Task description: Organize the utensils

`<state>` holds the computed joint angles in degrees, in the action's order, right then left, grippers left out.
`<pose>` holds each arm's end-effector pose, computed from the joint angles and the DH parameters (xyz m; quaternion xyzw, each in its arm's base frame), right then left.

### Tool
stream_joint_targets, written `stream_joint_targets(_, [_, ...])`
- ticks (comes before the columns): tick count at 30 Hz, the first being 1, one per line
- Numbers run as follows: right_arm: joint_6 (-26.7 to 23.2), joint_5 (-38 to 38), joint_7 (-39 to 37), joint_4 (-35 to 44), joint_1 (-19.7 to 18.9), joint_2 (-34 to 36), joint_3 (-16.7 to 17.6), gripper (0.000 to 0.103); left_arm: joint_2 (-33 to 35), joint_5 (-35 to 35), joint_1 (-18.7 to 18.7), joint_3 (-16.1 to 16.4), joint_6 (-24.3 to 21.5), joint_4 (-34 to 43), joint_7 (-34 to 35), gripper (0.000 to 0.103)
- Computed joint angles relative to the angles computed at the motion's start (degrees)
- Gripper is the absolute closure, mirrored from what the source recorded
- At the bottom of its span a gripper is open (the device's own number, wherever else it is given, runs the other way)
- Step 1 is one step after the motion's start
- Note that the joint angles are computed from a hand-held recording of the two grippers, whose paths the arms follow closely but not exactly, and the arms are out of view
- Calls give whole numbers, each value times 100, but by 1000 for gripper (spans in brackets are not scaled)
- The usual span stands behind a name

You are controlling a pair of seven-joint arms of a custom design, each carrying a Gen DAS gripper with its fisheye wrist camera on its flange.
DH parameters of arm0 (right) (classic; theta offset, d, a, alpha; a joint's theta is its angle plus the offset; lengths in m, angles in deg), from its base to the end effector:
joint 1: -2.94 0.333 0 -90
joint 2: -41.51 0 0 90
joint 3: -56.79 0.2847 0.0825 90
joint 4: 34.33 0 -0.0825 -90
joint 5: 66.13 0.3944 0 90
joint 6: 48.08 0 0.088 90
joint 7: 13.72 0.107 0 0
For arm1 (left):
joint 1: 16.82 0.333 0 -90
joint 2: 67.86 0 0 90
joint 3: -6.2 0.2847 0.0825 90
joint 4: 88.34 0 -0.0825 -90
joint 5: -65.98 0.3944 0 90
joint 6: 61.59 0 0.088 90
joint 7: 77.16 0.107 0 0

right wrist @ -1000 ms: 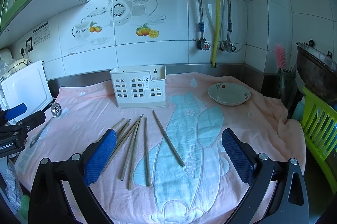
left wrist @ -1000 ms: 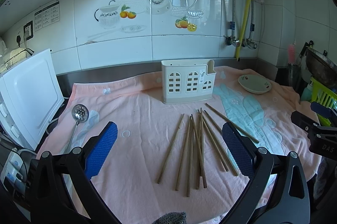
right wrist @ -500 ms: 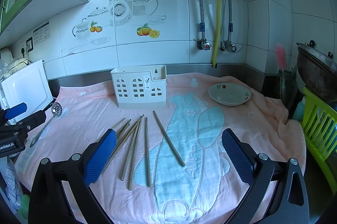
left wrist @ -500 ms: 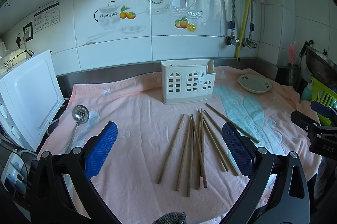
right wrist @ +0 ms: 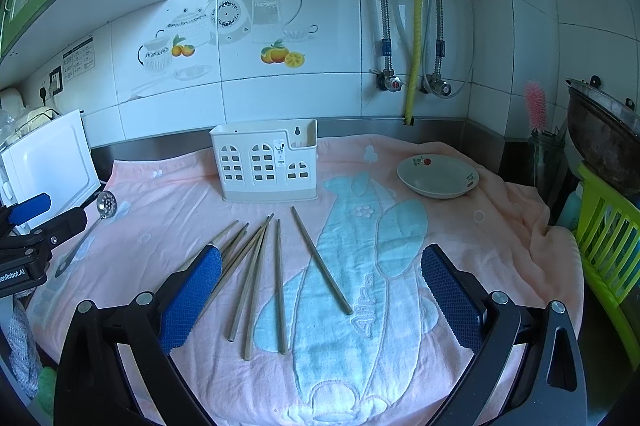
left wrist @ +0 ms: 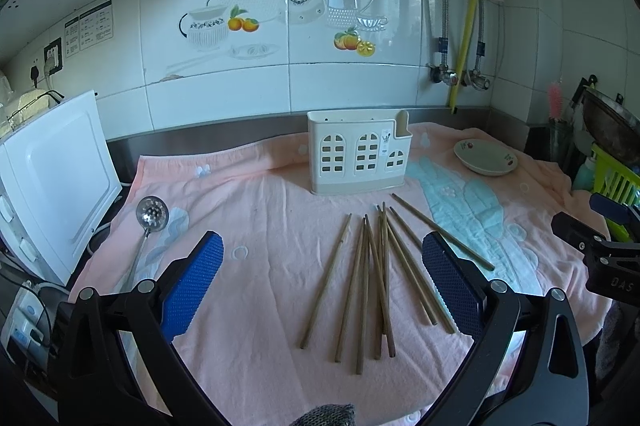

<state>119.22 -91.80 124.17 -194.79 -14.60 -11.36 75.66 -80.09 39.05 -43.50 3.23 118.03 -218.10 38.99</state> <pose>0.3703 0.0408 0.5227 -0.4713 0.7144 -0.4177 0.3049 0.4877 -0.2340 0.5391 -0.4329 0.7392 -0.4459 0.2595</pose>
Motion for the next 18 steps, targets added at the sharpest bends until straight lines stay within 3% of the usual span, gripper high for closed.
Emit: stream_joint_targets(18, [173,-2,-180,144,-65,684,-89,6,530,749,781,-579,-337,306,-741,5])
